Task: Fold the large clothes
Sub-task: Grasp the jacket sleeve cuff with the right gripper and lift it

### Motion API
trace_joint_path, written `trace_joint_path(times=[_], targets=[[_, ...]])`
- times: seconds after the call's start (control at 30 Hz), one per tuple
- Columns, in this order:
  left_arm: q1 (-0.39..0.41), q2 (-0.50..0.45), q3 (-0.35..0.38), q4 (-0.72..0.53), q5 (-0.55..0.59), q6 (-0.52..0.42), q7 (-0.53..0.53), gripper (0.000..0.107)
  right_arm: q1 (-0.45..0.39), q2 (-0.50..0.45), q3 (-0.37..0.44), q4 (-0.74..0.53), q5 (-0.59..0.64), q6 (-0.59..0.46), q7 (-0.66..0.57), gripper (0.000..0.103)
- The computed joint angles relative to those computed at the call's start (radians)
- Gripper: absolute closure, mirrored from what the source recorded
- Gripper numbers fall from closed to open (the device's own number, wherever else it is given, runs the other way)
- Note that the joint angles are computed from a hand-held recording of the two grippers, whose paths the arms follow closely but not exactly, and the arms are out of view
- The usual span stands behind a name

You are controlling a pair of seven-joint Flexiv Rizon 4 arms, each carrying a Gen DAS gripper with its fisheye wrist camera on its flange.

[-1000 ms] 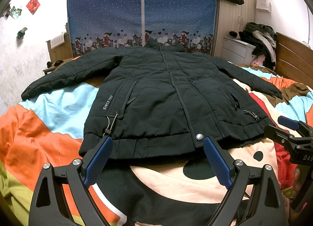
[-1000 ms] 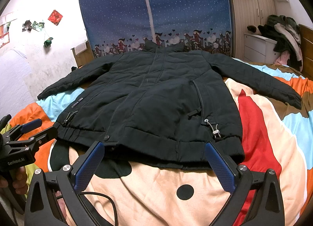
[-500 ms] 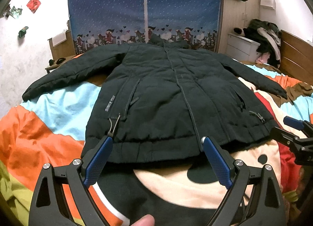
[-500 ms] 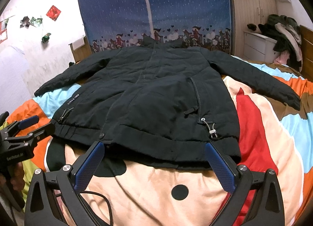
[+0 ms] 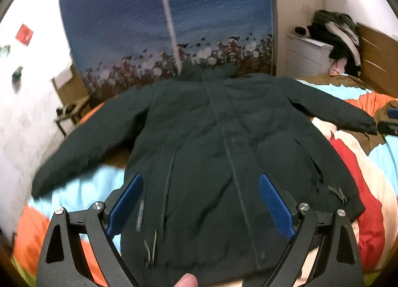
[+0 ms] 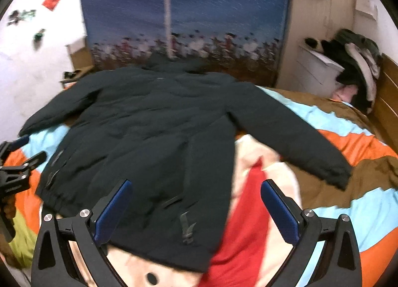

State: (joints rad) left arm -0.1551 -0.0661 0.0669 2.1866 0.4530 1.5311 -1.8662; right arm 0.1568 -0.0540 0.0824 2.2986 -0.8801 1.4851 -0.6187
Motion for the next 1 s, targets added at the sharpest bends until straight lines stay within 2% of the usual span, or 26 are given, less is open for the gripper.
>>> trace_joint_path(times=[0.07,0.13,0.2,0.3,0.4,0.43,0.47,0.53,0.6,0.67,0.73,0.77,0.83,0.9,0.93,1.0], targets=[[-0.006,-0.041,-0.022,-0.077,-0.023,-0.058,0.030,0.016,0.009,-0.028,0.014,-0.070,0.139,-0.095,-0.060,0.000],[-0.018,-0.092,-0.038,-0.158,-0.066,-0.129,0.069,0.016,0.010,-0.060,-0.002,-0.118,0.198,-0.127,-0.055,0.000],[-0.048,-0.155,-0.030,-0.247,-0.072,-0.183,0.063,0.016,0.008,-0.102,-0.033,-0.157,0.206,-0.120,-0.031,0.000],[-0.099,-0.241,0.001,-0.359,-0.062,-0.209,0.036,0.016,0.020,-0.166,-0.128,-0.188,0.068,-0.047,0.048,0.000],[-0.157,-0.346,0.045,-0.477,-0.040,-0.212,0.005,0.016,0.064,-0.220,-0.314,-0.195,-0.226,0.083,0.266,0.000],[-0.169,-0.390,0.052,-0.518,-0.046,-0.204,-0.001,0.016,0.065,-0.237,-0.356,-0.203,-0.313,0.113,0.338,0.000],[-0.174,-0.425,0.050,-0.553,-0.064,-0.200,0.007,0.016,0.052,-0.261,-0.365,-0.218,-0.334,0.131,0.362,0.000],[-0.190,-0.498,0.053,-0.630,-0.103,-0.205,0.022,0.016,0.016,-0.304,-0.338,-0.235,-0.268,0.146,0.333,0.000],[-0.181,-0.566,0.025,-0.694,-0.161,-0.201,0.067,0.016,-0.018,-0.340,-0.306,-0.239,-0.176,0.164,0.289,0.000],[-0.168,-0.637,-0.013,-0.768,-0.219,-0.213,0.126,0.016,-0.030,-0.360,-0.316,-0.232,-0.148,0.178,0.311,0.000],[-0.170,-0.700,-0.031,-0.852,-0.269,-0.256,0.176,0.016,-0.100,-0.389,-0.238,-0.228,-0.012,0.185,0.236,0.000],[-0.177,-0.731,-0.032,-0.892,-0.290,-0.271,0.190,0.016,-0.123,-0.398,-0.227,-0.228,-0.007,0.190,0.243,0.000],[-0.188,-0.794,-0.034,-0.972,-0.330,-0.285,0.219,0.016,-0.089,-0.402,-0.293,-0.211,0.013,0.182,0.260,0.000],[-0.206,-0.866,-0.022,-1.069,-0.362,-0.304,0.236,0.016,-0.019,-0.408,-0.405,-0.192,0.030,0.182,0.287,0.000],[-0.210,-0.888,-0.022,-1.095,-0.376,-0.311,0.242,0.016,-0.018,-0.412,-0.424,-0.189,0.037,0.193,0.301,0.000],[-0.213,-0.952,-0.030,-1.188,-0.417,-0.361,0.253,0.016,-0.083,-0.429,-0.366,-0.200,0.102,0.201,0.279,0.000]])
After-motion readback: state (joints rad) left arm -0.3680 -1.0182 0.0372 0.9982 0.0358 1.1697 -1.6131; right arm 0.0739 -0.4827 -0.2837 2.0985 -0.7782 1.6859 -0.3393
